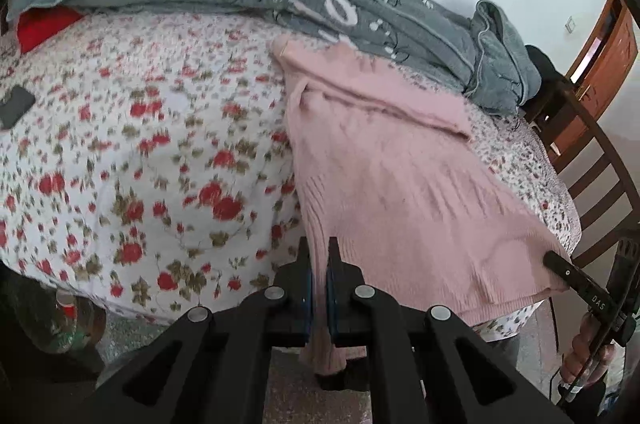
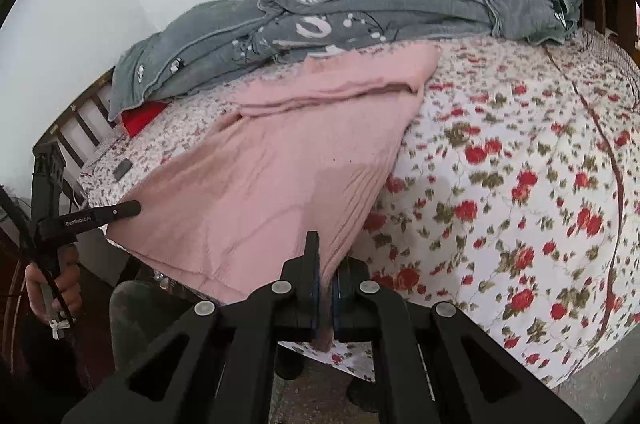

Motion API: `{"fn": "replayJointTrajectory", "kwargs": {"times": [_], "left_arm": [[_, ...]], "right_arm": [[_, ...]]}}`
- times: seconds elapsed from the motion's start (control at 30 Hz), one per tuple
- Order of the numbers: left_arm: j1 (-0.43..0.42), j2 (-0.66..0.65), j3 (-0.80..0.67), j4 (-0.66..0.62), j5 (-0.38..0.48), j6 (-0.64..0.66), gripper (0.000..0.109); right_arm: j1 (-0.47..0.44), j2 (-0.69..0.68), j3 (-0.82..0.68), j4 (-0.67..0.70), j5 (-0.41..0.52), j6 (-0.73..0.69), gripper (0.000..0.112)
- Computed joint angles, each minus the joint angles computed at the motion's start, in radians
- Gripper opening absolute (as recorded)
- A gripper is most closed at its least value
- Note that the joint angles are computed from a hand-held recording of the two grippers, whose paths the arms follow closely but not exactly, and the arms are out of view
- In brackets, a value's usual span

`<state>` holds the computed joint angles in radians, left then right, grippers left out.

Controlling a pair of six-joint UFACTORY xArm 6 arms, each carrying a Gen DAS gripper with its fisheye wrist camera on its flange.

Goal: Fold small clothes

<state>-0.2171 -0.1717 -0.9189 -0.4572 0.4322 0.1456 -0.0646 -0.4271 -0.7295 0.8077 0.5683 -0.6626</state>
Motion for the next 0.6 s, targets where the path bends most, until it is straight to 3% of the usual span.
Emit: {"fn": "replayJointTrajectory", "kwargs": {"times": [0.3, 0.6], "left_arm": [[0.024, 0.099, -0.217, -0.051, 0.059, -0.014, 0.007], [0.048, 0.411, -0.653, -0.008, 0.117, -0.100, 0.007]], "right_arm": [[-0.053, 0.162, -0.245, 0.110, 0.109, -0.027, 0.005], [-0.062, 0.511, -0.689, 0.090, 0.131, 0.079, 0.005]]}}
